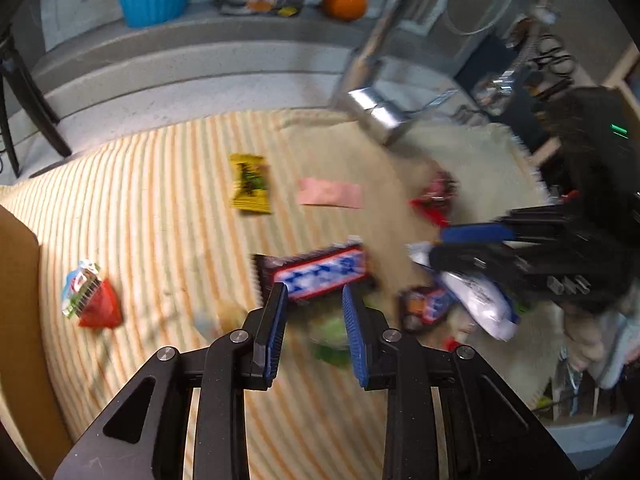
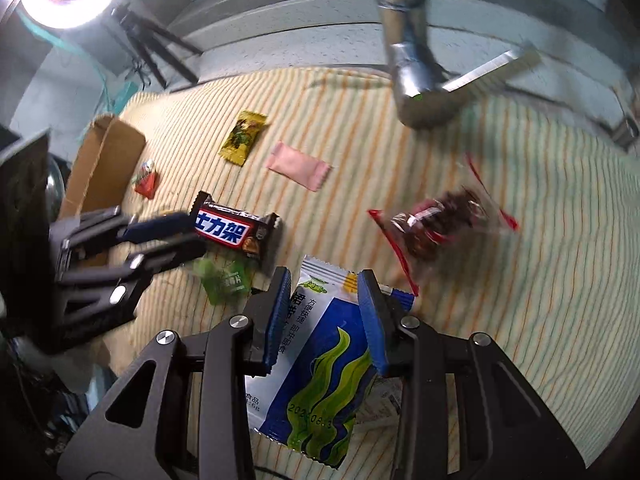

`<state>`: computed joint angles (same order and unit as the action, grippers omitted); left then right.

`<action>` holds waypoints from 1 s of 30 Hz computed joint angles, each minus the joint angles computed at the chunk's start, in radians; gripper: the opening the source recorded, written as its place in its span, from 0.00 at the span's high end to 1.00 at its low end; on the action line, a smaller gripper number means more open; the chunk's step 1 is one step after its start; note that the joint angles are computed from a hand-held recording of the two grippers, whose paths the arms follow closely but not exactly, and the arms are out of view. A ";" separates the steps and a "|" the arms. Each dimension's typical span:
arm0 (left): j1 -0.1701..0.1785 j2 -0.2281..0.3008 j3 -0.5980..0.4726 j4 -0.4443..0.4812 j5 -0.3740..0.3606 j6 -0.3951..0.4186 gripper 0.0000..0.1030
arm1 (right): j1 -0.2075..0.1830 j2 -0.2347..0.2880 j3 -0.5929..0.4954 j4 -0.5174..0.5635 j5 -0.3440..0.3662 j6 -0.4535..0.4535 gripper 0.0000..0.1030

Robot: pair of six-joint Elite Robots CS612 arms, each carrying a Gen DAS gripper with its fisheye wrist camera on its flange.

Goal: Organize snacks

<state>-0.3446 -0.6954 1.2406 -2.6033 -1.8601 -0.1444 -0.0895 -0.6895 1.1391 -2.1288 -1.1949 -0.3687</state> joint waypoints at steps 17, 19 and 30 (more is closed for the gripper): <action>-0.057 0.020 -0.022 -0.038 -0.199 -0.007 0.74 | -0.050 -0.012 0.016 0.024 0.112 0.102 0.65; -0.063 0.037 -0.057 -0.024 -0.186 -0.006 0.74 | -0.062 -0.024 0.030 -0.021 0.115 0.134 0.65; -0.077 0.110 -0.192 0.004 -0.129 -0.029 0.75 | -0.103 -0.057 0.068 -0.160 0.087 0.199 0.65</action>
<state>-0.4218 -0.5856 1.0481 -2.5995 -1.9895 -0.1735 -0.1925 -0.7461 1.2068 -2.2884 -1.1083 -0.1692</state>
